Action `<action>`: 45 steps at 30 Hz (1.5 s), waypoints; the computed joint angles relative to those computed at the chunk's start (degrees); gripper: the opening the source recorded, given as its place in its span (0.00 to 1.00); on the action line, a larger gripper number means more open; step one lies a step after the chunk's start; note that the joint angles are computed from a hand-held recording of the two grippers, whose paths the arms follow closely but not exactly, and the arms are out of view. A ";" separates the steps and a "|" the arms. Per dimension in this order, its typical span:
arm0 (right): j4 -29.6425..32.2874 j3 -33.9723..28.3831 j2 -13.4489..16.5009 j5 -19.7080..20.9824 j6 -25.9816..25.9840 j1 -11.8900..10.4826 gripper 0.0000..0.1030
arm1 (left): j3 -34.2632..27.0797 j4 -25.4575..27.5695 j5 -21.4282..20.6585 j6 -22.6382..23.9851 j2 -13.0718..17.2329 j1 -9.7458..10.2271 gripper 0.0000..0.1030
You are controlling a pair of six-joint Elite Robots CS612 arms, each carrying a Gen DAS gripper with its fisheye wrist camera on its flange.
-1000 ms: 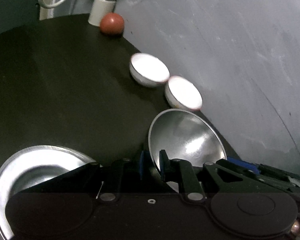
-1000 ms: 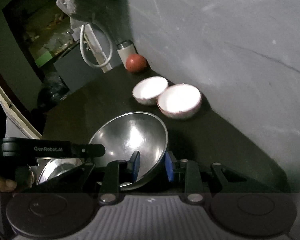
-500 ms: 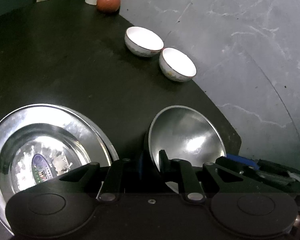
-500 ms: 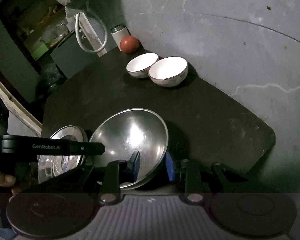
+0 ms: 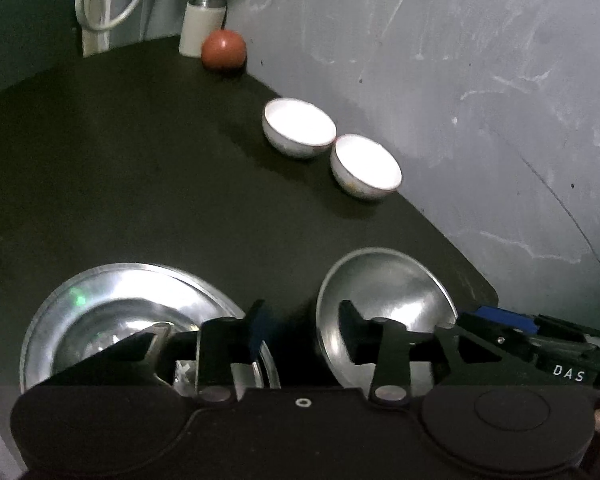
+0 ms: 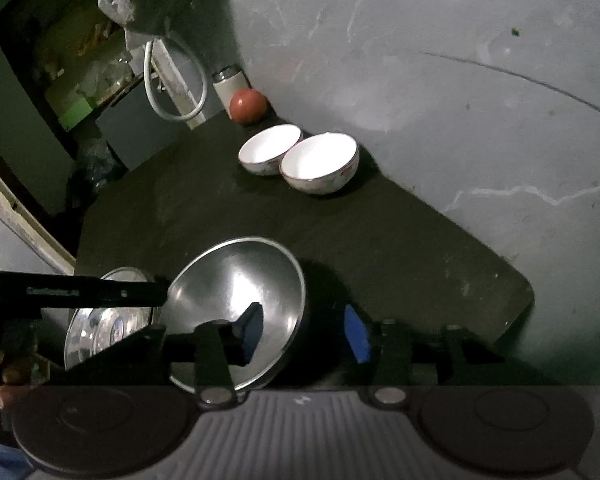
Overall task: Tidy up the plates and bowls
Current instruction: 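Carry the steel bowl with both grippers and set it beside the plate stack, then open both grippers and move them toward the two white bowls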
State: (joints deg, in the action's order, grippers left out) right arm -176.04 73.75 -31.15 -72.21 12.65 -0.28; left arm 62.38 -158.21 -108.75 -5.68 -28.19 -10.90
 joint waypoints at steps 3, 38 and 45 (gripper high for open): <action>-1.27 -0.44 0.37 0.27 0.96 -0.23 0.61 | -0.66 -0.44 1.12 0.42 0.15 -0.15 0.64; -2.39 -16.74 10.85 -1.72 18.63 -0.62 1.00 | -38.85 20.36 6.87 -2.46 19.32 -2.80 0.99; -0.83 -21.68 13.56 -3.31 19.23 -0.24 0.95 | -48.56 27.73 7.07 -5.87 23.97 -3.10 0.99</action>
